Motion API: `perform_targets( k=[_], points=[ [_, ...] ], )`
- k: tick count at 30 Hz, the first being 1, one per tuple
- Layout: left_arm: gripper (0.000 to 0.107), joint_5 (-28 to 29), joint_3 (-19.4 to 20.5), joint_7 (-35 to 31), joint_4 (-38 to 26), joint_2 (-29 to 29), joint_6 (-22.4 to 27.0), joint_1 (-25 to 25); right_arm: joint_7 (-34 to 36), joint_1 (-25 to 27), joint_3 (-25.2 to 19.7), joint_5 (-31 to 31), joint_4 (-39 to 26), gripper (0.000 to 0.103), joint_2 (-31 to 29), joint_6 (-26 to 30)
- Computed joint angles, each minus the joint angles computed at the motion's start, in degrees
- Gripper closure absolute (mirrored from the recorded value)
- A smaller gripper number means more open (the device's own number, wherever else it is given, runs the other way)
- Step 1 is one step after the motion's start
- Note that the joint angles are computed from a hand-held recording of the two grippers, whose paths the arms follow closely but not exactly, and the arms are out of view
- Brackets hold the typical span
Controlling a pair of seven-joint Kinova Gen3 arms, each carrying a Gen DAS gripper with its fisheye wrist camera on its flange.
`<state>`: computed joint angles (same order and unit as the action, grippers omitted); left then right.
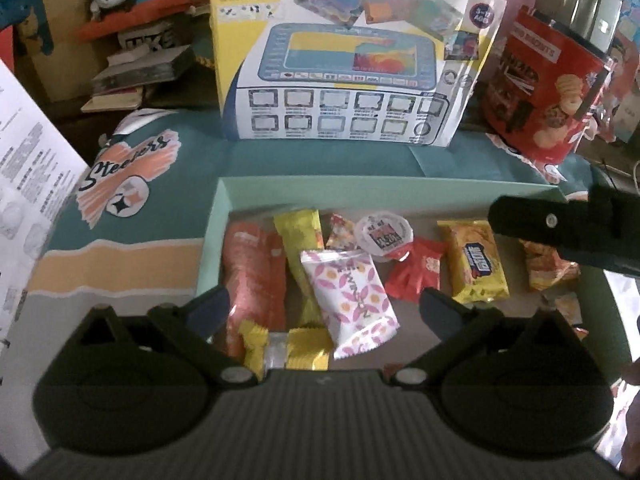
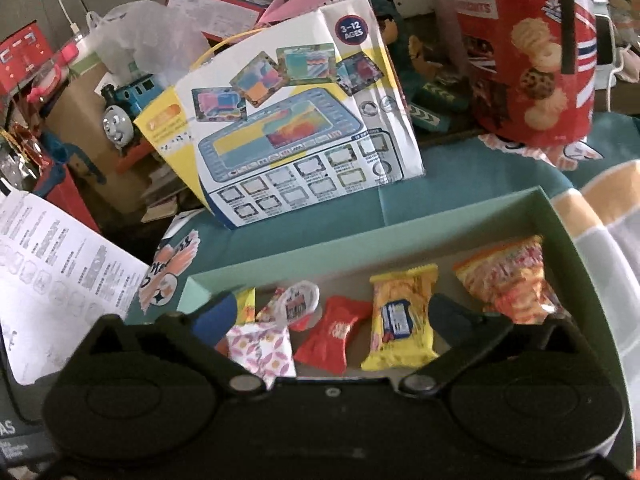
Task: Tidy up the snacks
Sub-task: 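Move both grippers back over the remaining snack pile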
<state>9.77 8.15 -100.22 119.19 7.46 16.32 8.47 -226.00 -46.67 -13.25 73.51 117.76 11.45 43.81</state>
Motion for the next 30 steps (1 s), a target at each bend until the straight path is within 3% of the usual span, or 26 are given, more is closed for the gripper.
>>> perform_targets(
  k=[5, 11, 17, 27, 30],
  points=[
    [0.005, 2.2, 0.0, -1.9, 2.3, -4.3, 1.4, -0.5, -0.7, -2.4, -2.1, -3.1, 1.0, 0.0, -2.4, 3.5],
    [0.005, 10.2, -3.2, -9.8, 6.9, -10.3, 3.4, -0.2, -5.2, -6.9, -6.3, -6.3, 3.7, 0.0, -5.2, 9.6],
    [0.005, 11.5, -6.2, -12.2, 12.2, -14.8, 5.0, 1.3, -10.7, -10.1, -9.7, -8.8, 7.5, 0.0, -6.9, 10.2],
    [0.005, 9.7, -5.4, -10.9, 17.5, -13.4, 4.6, 2.0, -21.9, -17.5, -13.0, -13.9, 11.8, 0.0, -4.9, 11.8],
    [0.005, 7.8, -4.7, -9.0, 18.1, -12.1, 3.9, 1.5, -23.7, -20.0, -13.1, -14.1, 12.2, 0.01, -2.7, 12.2]
  ],
)
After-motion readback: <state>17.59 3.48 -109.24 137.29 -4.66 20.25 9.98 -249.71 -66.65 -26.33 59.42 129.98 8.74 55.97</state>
